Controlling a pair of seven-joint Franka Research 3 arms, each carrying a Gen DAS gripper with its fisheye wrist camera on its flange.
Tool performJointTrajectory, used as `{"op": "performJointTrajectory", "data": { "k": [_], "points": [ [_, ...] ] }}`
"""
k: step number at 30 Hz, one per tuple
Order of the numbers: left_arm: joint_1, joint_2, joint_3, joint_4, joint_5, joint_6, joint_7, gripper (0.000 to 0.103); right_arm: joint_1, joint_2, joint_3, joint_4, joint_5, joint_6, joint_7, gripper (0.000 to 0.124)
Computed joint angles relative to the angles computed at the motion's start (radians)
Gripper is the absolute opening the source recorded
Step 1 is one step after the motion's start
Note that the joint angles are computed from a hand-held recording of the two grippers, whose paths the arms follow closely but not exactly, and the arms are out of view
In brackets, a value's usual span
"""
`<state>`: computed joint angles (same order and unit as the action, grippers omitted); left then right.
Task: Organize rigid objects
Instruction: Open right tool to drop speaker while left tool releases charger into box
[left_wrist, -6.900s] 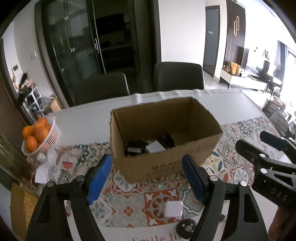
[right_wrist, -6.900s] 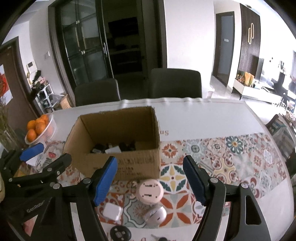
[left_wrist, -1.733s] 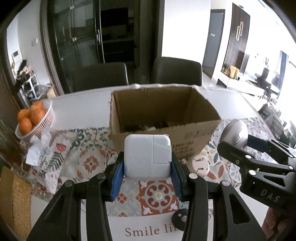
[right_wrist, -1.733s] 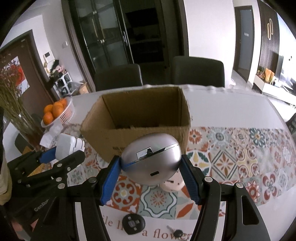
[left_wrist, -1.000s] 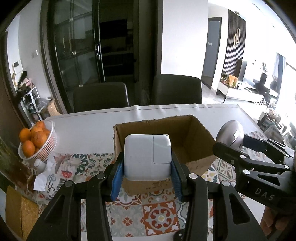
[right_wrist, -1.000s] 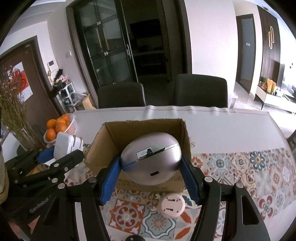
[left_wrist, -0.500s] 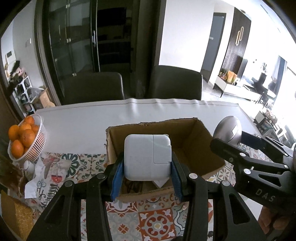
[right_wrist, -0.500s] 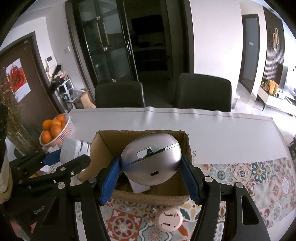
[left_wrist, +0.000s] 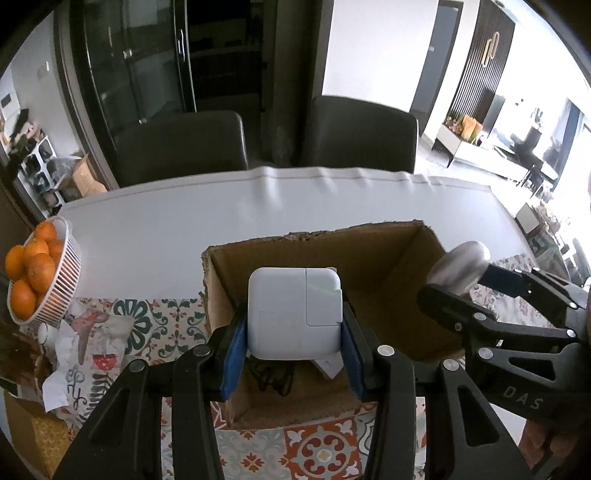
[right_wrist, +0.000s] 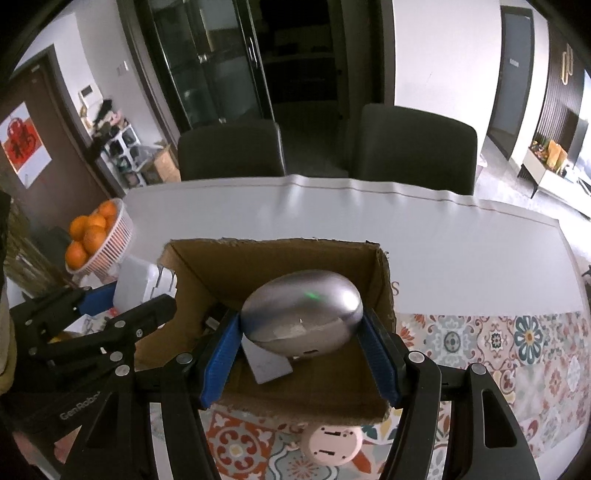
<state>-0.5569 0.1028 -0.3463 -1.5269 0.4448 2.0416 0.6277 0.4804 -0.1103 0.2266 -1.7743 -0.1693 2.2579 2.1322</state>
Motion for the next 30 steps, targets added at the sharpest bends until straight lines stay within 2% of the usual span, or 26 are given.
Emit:
{"op": "performJointTrajectory", "data": {
  "k": [7,18,21,24,30],
  "points": [
    [0.011,0.043,0.01,0.03,-0.052,-0.022,0.039,0.045,0.009,0.066,-0.015,0.069,0.015,-0.075,-0.031,0.065],
    [0.01,0.062,0.016,0.032,-0.088,-0.042,0.039,0.045,0.021,0.093,-0.034,0.075,0.057,-0.113,-0.049,0.065],
    [0.005,0.063,0.016,0.036,-0.074,-0.043,0.035,0.046,0.023,0.095,-0.035,0.077,0.053,-0.12,-0.044,0.067],
    [0.0,0.059,0.016,0.041,-0.059,-0.05,0.027,0.052,0.022,0.09,-0.037,0.075,0.058,-0.123,-0.045,0.068],
    [-0.024,0.051,0.013,0.057,0.019,-0.091,-0.003,0.058,0.017,0.058,-0.03,0.056,0.026,-0.13,0.008,0.068]
  ]
}}
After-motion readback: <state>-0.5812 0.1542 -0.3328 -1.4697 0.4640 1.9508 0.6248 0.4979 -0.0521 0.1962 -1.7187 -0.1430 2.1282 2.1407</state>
